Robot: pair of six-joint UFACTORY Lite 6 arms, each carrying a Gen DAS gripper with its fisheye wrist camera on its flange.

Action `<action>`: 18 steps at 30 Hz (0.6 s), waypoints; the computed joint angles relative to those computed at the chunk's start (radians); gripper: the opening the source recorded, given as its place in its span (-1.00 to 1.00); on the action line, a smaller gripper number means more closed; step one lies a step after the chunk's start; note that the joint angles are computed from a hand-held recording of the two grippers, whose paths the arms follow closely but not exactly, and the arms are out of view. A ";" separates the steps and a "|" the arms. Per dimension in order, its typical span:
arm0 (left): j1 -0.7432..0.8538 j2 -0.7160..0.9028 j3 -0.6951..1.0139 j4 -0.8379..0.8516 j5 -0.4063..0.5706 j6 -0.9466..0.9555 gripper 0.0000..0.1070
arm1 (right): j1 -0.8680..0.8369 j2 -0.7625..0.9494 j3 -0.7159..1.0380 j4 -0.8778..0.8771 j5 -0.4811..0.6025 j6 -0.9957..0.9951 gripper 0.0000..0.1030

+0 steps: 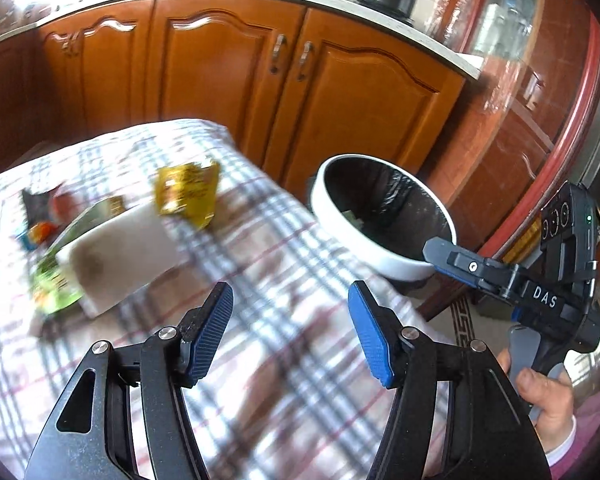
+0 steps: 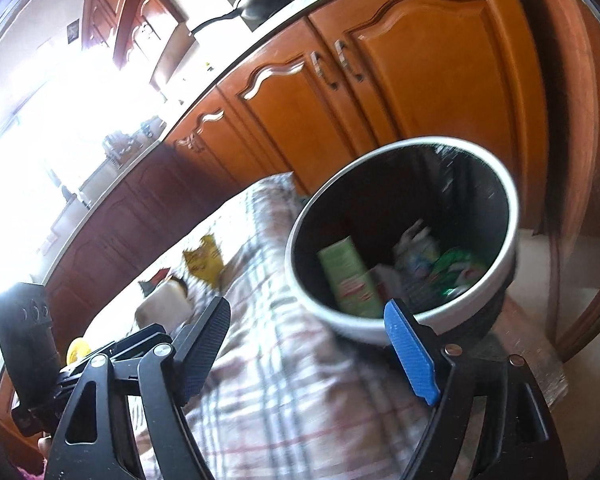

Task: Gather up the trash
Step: 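Move both tools back toward the foam block and yellow snack bag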

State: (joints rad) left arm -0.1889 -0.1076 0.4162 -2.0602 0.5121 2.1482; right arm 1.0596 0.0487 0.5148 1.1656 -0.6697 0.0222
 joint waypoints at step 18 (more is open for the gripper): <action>0.469 0.017 -0.049 0.303 0.156 0.029 0.21 | 0.055 0.363 0.381 -0.026 0.092 -0.059 0.58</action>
State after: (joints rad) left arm 0.2805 -0.0910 0.3675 -1.7569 0.6676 2.1774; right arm 1.1143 0.4116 0.8963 1.1399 -0.5781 -0.0364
